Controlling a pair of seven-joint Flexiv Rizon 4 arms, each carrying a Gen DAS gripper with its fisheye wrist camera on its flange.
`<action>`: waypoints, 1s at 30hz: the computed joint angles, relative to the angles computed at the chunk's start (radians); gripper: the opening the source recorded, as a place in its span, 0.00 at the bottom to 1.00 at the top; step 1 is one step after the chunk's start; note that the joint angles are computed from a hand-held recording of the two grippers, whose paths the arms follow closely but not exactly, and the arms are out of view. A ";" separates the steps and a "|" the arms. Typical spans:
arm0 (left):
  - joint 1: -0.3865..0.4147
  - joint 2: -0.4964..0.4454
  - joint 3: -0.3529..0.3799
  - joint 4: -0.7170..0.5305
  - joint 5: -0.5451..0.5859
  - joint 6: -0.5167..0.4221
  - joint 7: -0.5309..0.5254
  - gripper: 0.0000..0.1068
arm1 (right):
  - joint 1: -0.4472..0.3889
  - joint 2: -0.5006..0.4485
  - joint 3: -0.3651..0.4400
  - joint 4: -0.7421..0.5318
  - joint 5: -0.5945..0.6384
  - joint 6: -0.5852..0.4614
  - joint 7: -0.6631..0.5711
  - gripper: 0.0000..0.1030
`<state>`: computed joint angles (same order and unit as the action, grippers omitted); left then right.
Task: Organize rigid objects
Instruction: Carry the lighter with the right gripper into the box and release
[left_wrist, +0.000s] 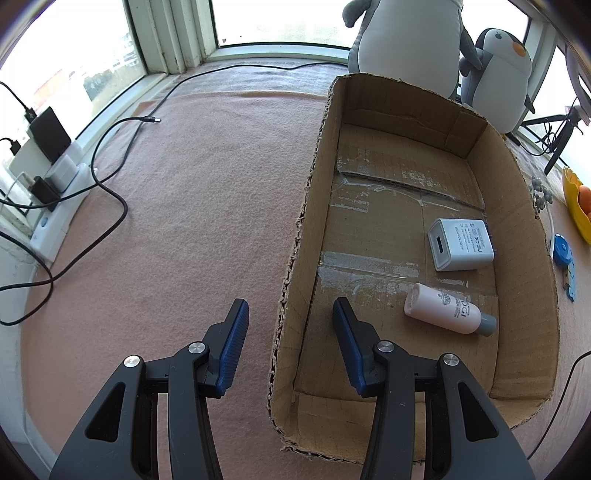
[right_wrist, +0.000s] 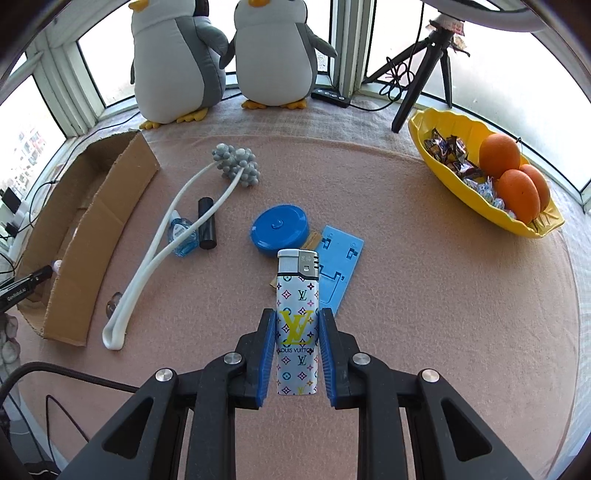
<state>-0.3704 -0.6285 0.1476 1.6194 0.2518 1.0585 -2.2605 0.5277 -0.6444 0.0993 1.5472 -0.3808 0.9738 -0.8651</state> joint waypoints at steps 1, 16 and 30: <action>0.000 -0.001 0.000 0.000 0.001 0.001 -0.001 0.44 | 0.003 0.004 0.001 0.000 -0.004 0.007 -0.002 0.20; -0.004 -0.004 0.001 -0.005 0.007 0.000 -0.006 0.44 | 0.068 -0.052 0.071 -0.170 0.026 0.034 -0.171 0.20; -0.002 -0.002 -0.001 -0.003 0.003 0.004 -0.004 0.44 | 0.157 -0.206 0.120 -0.434 0.152 -0.055 -0.339 0.20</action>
<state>-0.3728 -0.6309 0.1462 1.6160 0.2546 1.0622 -2.2641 0.6846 -0.8501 0.2196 1.1135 -0.2286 0.9185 -1.2043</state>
